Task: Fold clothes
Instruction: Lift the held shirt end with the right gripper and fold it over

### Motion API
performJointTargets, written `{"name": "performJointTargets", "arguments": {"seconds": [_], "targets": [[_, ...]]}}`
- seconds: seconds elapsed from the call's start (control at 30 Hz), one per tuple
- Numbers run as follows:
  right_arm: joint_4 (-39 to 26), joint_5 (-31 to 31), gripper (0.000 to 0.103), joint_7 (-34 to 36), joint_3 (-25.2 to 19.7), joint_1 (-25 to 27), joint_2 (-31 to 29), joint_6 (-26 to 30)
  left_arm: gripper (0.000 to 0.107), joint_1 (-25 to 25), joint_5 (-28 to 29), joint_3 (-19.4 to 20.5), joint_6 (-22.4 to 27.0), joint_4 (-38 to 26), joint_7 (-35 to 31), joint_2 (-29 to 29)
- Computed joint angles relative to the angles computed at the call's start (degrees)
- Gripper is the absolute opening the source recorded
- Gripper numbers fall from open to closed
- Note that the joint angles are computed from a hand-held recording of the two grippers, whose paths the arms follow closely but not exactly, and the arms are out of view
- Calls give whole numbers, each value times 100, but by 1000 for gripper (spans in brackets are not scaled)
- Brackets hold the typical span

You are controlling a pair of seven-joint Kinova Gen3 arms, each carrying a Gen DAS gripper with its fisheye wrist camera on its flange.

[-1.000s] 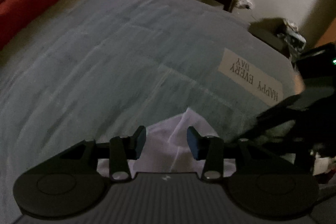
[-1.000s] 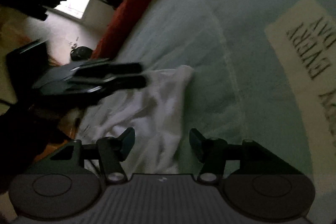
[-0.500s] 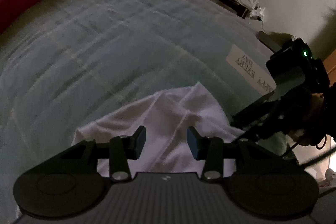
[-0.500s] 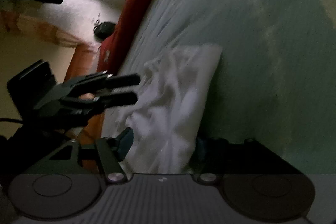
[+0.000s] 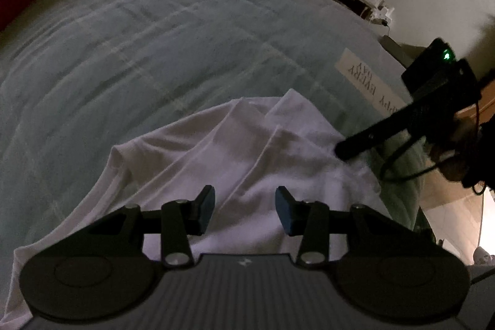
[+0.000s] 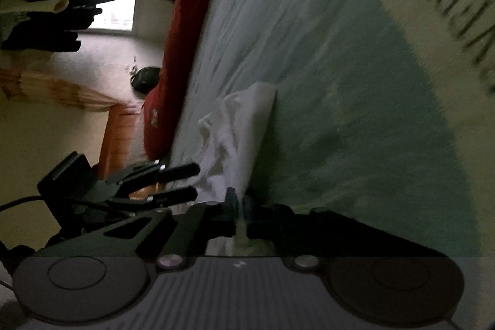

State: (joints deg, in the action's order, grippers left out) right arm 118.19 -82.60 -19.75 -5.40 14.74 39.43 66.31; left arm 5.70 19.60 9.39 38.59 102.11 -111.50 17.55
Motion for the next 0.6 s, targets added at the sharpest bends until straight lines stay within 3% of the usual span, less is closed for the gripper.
{"name": "performJointTargets", "arguments": {"seconds": [0.13,0.27,0.43,0.5,0.6], "targets": [[98,44,5,-281,125,14,-430,-378,43,12,-27,18,-52,71,-79,-79],[-14,595,11,-575,205,-120,-899,-477,43,-102,199,154,-15,151,-548,-178],[-102,748,14,-77,-118,-328,-1177,-331,43,3,188,108,32,239,-819,-177],[-290,982,16,-56,-295,-598,-1178,-397,44,31,196,80,-153,332,-837,-113],[-415,1680,16,-260,-168,-1327,-1317,-1036,44,-27,294,148,-607,460,-1031,83]]}}
